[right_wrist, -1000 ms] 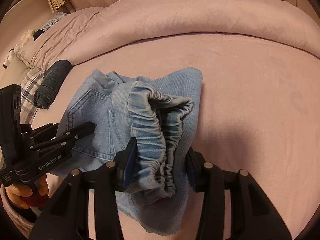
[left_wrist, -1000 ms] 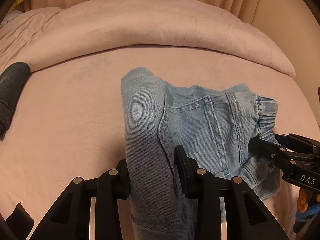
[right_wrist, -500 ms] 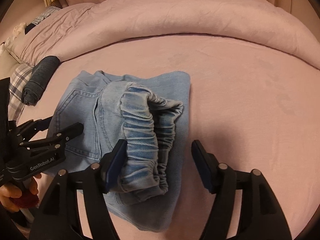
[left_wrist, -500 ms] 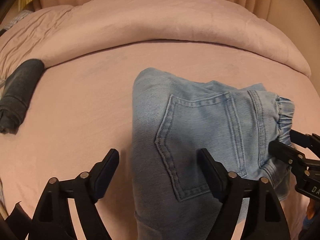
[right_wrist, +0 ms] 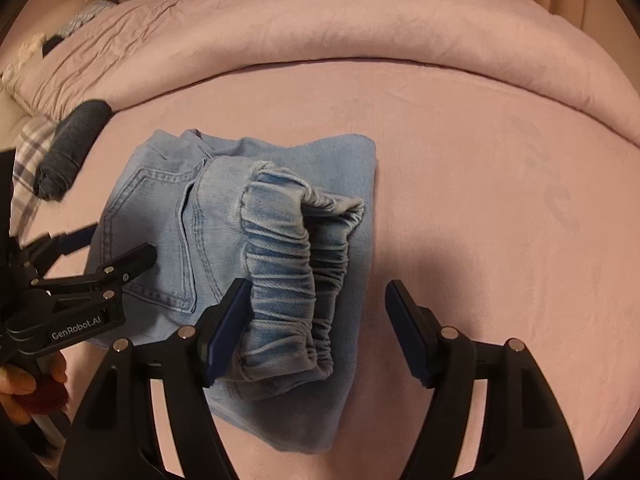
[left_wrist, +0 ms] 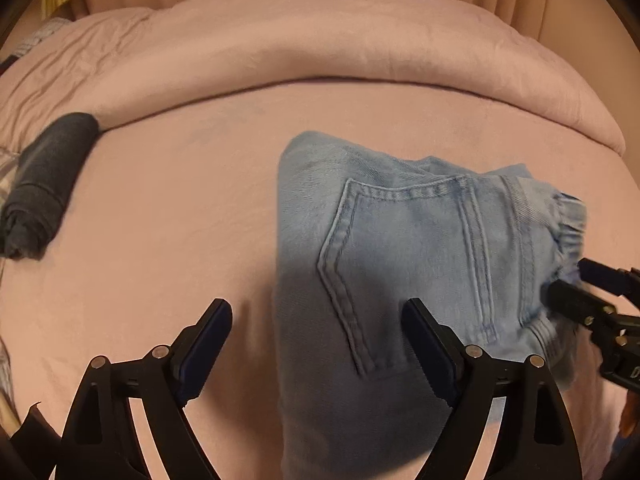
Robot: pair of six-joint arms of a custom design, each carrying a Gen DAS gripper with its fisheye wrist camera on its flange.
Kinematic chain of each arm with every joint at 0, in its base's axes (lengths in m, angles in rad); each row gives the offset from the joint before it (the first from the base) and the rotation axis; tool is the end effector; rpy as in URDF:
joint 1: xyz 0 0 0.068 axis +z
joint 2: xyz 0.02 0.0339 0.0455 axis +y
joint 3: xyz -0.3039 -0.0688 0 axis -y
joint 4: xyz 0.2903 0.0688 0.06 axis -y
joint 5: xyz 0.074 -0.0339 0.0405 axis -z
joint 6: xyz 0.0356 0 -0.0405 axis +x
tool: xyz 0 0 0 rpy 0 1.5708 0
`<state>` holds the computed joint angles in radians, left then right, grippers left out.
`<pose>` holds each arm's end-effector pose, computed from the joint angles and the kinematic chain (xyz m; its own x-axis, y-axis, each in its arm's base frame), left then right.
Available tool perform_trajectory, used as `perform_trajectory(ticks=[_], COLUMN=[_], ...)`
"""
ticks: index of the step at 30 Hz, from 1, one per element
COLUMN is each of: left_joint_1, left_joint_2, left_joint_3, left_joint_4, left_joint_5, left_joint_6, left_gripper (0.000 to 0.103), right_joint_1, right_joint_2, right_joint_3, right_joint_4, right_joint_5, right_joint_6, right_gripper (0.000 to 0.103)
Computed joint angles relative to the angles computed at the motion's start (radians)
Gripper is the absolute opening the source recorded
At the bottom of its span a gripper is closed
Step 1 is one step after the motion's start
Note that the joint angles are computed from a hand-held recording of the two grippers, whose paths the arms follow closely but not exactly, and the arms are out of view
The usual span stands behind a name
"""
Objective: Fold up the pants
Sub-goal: 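Open both tools and withdraw them from the folded jeans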
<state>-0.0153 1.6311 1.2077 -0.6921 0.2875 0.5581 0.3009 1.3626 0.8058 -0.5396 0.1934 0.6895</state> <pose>0.3750 -0.0158 0.2552 -0.6880 0.5184 -0.5079 0.5938 0.8045 0.0168 0.2743 0.0780 0.2115 -0.7872 0.4094 -0.4612 0.3808 0.9110 0.1587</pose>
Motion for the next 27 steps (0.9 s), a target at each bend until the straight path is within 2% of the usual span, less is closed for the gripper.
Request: perform_trajectory(ticks=[3,12,19,27], left_joint_1=[0.046,0.187,0.293,0.408], left_joint_2=[-0.076,-0.273,-0.362,-0.432], left_joint_3=[-0.037,-0.031,0.015,0.066], left_joint_4=[-0.005,-0.145,-0.278,-0.397], left_joint_5=[0.048,0.201,0.301,0.364], left_joint_6=[0.027,0.092,0.169,0.251], left_gripper=[0.087,0.087,0.087,0.087], right_joint_1=[0.051,0.276,0.472,0.646], right_joint_2=[-0.071,-0.251,-0.251,-0.197], right_joint_3=[-0.005,0.052,0.156,0.295], right_joint_4=[-0.051,-0.281,-0.446,-0.621], right_joint_5=[0.06,0.258,0.376,0.46], right_joint_6=[0.029,0.174,0.307,0.446], right_gripper=[0.069,0.07,0.07,0.07])
